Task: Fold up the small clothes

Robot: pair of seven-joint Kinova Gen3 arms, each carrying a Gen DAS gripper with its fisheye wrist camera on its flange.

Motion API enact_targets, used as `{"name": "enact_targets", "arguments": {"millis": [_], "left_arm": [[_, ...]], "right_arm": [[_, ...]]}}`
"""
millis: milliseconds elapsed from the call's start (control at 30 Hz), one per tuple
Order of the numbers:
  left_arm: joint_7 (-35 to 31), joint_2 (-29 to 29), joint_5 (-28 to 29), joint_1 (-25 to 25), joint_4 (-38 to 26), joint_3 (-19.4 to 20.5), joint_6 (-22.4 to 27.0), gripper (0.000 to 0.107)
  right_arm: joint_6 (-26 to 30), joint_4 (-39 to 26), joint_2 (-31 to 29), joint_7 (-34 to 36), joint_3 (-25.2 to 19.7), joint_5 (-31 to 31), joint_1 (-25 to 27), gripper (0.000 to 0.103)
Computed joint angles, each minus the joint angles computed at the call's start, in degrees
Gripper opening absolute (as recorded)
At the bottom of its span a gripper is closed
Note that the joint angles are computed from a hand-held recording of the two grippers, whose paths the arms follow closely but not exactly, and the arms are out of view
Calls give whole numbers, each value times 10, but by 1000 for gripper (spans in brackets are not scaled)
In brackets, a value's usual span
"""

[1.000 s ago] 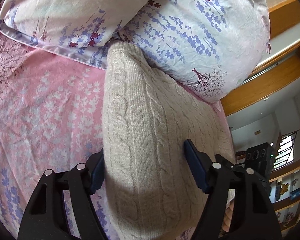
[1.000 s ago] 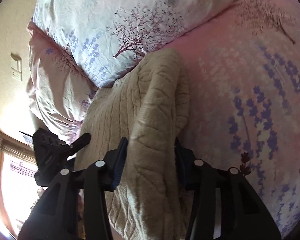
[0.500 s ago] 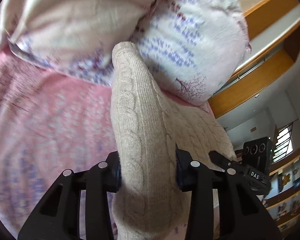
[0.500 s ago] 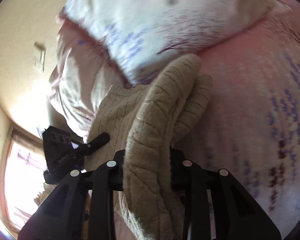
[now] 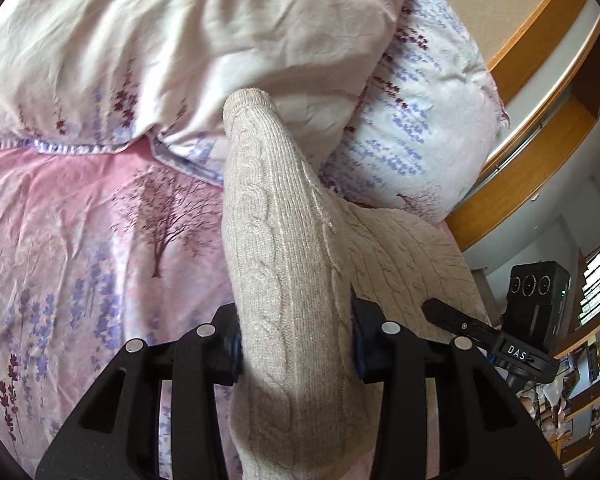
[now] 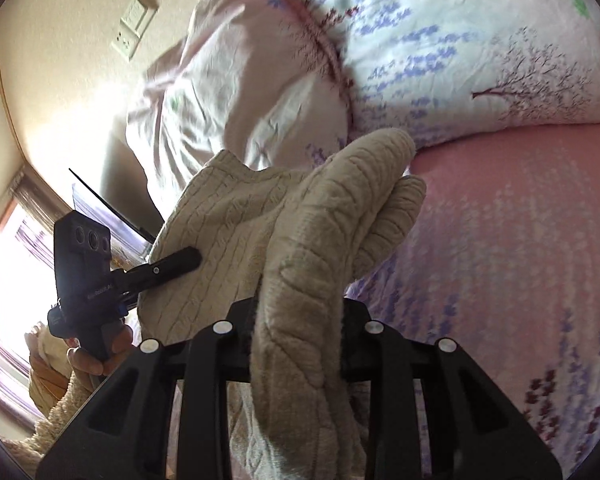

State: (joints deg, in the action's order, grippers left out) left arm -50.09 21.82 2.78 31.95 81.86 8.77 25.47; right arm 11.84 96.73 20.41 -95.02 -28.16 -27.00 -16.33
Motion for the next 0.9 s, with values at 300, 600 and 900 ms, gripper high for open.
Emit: {"name": "enact_targets", "arguments": {"millis": [300, 600, 900], "left_arm": [[85, 30, -80, -149, 31, 172, 1, 56], [257, -62, -271, -19, 88, 36, -15, 56], [110, -12, -212, 65, -16, -12, 53, 61]], "right_arm": [[53, -14, 46, -30, 0, -44, 21, 50], [-28, 36, 10, -17, -58, -84, 93, 52], [-8, -4, 19, -160, 127, 24, -74, 9]]}}
